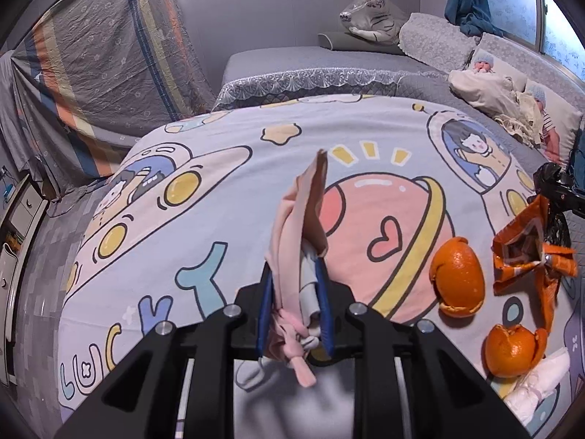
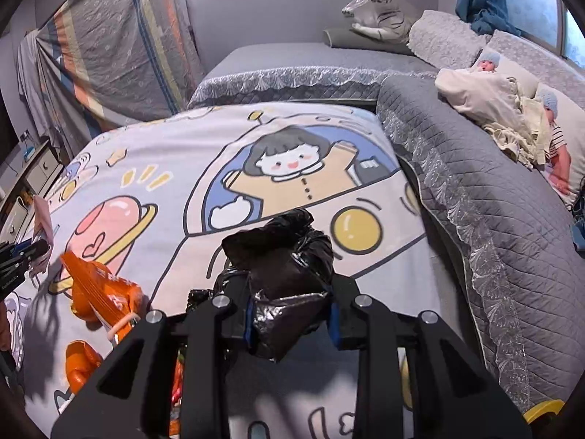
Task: Collect trash
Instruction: 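Carry the black bag and pink cloth over the yellow bin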
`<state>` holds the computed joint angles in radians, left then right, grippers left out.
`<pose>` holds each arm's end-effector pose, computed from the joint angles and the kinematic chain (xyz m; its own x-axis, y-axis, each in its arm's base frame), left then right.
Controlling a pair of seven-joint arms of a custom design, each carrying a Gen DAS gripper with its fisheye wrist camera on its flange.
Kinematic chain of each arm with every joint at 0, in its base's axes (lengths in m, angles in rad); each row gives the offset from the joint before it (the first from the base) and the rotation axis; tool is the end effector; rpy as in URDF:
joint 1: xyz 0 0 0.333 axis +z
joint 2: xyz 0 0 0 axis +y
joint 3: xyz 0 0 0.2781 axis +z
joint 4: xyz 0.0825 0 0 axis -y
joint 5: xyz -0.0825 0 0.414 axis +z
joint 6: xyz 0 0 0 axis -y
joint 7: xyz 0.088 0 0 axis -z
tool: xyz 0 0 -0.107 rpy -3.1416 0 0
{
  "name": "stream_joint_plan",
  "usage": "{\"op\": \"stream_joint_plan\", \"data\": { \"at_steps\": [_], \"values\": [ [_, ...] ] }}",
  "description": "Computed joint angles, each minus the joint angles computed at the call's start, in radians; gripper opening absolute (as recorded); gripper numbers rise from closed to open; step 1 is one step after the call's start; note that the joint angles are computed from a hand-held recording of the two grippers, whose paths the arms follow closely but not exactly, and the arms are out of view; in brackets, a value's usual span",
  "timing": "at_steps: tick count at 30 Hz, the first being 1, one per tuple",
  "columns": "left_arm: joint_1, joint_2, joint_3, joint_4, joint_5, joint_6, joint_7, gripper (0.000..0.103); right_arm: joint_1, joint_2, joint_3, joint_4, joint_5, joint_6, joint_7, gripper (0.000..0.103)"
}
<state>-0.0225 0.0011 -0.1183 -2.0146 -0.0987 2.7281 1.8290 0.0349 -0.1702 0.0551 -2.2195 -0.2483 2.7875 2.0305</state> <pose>0.6228 -0.0845 0.4837 -0.2885 -0.9542 -0.0798 -0.7099 0.2691 -0.6508 0.5728 0.0638 0.4822 -0.1335 -0.9876 -0.0826 -0.7180 0.1538 -0.6789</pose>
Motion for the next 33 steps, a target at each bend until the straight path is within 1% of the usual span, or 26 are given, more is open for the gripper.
{"op": "stream_joint_plan", "data": {
  "at_steps": [4, 7, 9, 11, 15, 18, 25, 33],
  "values": [
    [-0.002, -0.043, 0.006, -0.038, -0.041, 0.020, 0.023, 0.020, -0.015, -0.045, 0.007, -0.029, -0.017, 0.017, 0.030, 0.028],
    [-0.010, -0.072, 0.016, -0.060, -0.070, 0.026, 0.039, 0.020, -0.038, -0.082, 0.026, -0.053, -0.040, 0.030, 0.060, 0.028],
    [-0.017, -0.088, 0.024, -0.068, -0.098, 0.024, 0.055, 0.020, -0.049, -0.111, 0.036, -0.070, -0.049, 0.036, 0.064, 0.028],
    [-0.020, -0.106, 0.028, -0.086, -0.091, 0.036, 0.046, 0.020, -0.054, -0.137, 0.042, -0.086, -0.041, 0.039, 0.058, 0.028],
    [-0.037, -0.146, 0.046, -0.116, -0.128, 0.041, 0.067, 0.020, -0.080, -0.203, 0.066, -0.132, -0.040, 0.046, 0.058, 0.028],
    [-0.055, -0.172, 0.065, -0.129, -0.173, 0.027, 0.095, 0.020, -0.082, -0.255, 0.066, -0.171, -0.007, 0.049, 0.037, 0.028],
    [-0.094, -0.239, 0.088, -0.180, -0.219, 0.027, 0.119, 0.020, -0.110, -0.378, 0.097, -0.261, 0.046, 0.055, 0.000, 0.028],
    [-0.143, -0.288, 0.098, -0.214, -0.238, 0.029, 0.126, 0.020, -0.135, -0.493, 0.111, -0.348, 0.108, 0.057, -0.041, 0.028]
  ]
}}
